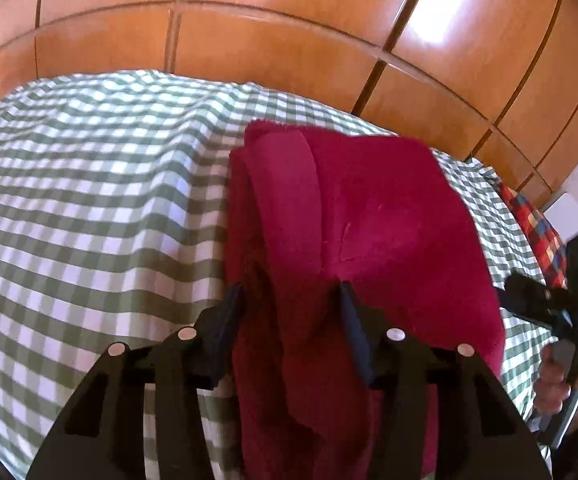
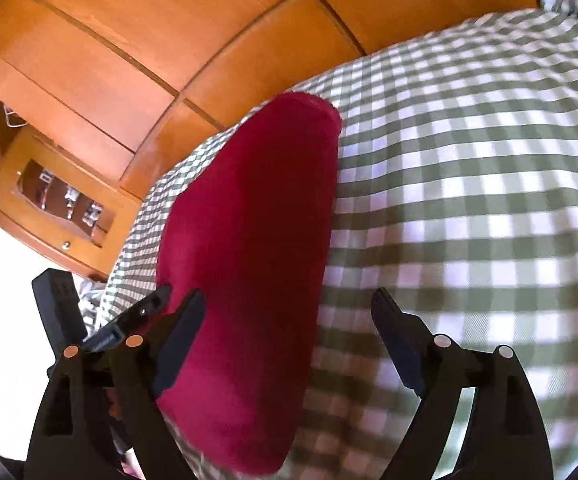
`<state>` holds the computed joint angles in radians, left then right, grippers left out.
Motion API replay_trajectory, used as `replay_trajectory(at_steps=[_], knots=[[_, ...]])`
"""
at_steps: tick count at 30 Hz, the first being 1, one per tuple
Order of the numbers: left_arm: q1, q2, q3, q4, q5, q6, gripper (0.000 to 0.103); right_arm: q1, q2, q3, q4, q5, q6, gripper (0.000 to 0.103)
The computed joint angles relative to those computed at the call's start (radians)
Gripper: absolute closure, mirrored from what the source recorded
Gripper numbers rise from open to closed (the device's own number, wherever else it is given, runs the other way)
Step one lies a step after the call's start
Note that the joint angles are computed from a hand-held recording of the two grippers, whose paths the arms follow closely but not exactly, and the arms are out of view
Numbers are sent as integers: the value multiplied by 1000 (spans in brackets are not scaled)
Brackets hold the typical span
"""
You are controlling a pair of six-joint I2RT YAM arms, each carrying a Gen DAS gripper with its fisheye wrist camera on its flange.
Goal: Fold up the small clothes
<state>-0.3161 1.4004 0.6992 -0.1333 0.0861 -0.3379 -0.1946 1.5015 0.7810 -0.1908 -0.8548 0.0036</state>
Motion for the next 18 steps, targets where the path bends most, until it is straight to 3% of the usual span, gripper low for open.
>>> replay_trajectory(at_steps=[9,12,13,17,18], knots=[[117,43,-42,85,212,11,55,99,226,158,29,-136,34,17],[119,61,-53,125,241,-1,59,166,267,199,54,-106,39,16],[116,63,-56,132,240,1,61,171,257,193,41,-102,24,19],[117,54,-69,151,262,-4,70,185,186,163,-9,-70,-22,55],[109,46,-70,147,254,-1,72,191,144,137,-1,-56,-30,57]])
